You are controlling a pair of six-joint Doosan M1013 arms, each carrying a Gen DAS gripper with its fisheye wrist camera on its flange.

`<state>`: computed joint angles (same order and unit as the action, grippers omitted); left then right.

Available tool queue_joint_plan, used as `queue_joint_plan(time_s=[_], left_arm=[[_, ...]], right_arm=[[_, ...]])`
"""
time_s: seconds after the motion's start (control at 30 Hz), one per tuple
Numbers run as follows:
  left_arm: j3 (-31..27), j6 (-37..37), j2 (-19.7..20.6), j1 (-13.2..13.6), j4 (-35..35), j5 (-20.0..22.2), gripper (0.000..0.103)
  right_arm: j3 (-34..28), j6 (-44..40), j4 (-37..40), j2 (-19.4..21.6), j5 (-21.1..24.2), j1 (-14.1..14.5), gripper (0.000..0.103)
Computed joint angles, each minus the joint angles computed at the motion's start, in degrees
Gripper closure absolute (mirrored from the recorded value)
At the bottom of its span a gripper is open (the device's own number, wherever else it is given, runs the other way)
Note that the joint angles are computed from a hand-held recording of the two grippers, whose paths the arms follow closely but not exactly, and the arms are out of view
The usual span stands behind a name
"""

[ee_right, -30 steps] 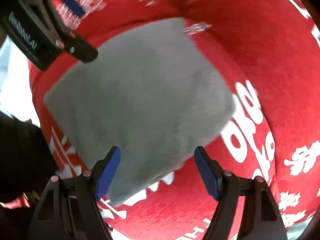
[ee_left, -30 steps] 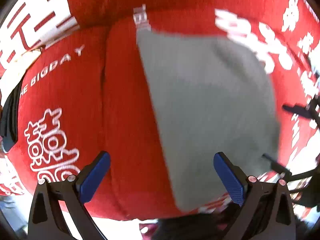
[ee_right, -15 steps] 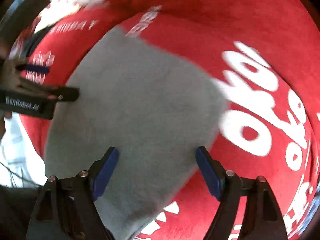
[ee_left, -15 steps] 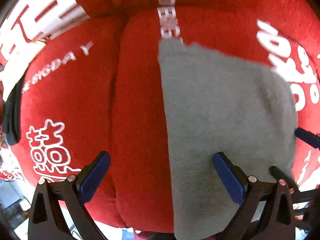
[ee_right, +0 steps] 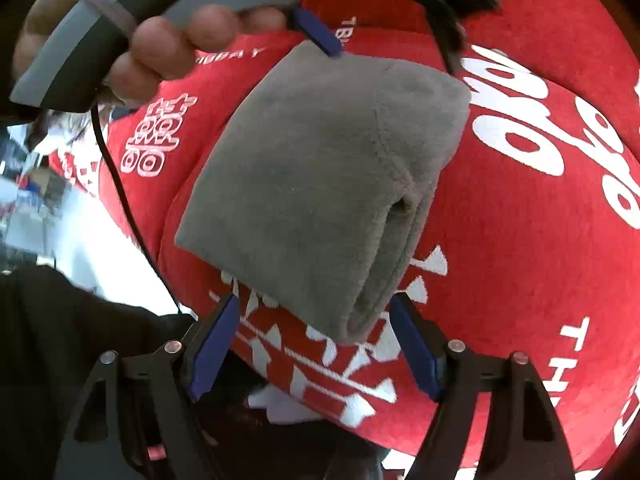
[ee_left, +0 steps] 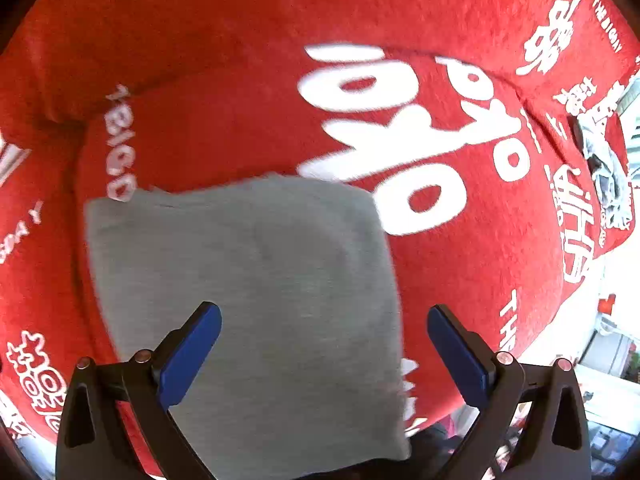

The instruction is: Fold small clothes

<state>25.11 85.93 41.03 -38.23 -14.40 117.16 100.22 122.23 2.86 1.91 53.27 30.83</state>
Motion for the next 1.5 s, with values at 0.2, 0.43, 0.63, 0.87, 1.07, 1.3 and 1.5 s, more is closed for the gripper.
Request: queue_joint_plan(time_s=[0.2,0.43,0.63,0.87,1.07,1.3,1.5], left_arm=[[7.37,-4.23,-2.13,-0.62,2.46,-2.48,0.0],[10.58,-1.83,-3.72,-1.65,6.49,-4.74,0.0],[11.28,-1.29,-3.6,-2.69,10.37,-5.72,0.0],[9.21,1.58,-1.91,-4.67,16.47,-5.91,0.004],[5.91,3.3,0.81,-5.08,18.51,-4.02,0.004],[-0.63,-1.92,2.46,-2.0,8.11,-0.71,0.004],[0.75,-6.6,-0.9,2.53,3.9,-3.84,0.001]], right_arm=[[4.44,-1.14,6.1,-1.17,-8.85,-1.23,0.041],[6.7,-7.62,14.08,-0.97,-11.61,-2.28,0.055],[7.45,-17.37,24.62,-0.76,-10.02,-5.37,0.095],[8.19,-20.03,27.37,-0.95,-8.31,-6.28,0.096],[8.39,-17.04,26.34,-0.77,-8.35,-5.52,0.097],[4.68,-9.04,15.59,-0.03,-3.23,-4.29,0.087],[2.3,1.24,4.4,-1.84,-4.24,-5.24,0.04]])
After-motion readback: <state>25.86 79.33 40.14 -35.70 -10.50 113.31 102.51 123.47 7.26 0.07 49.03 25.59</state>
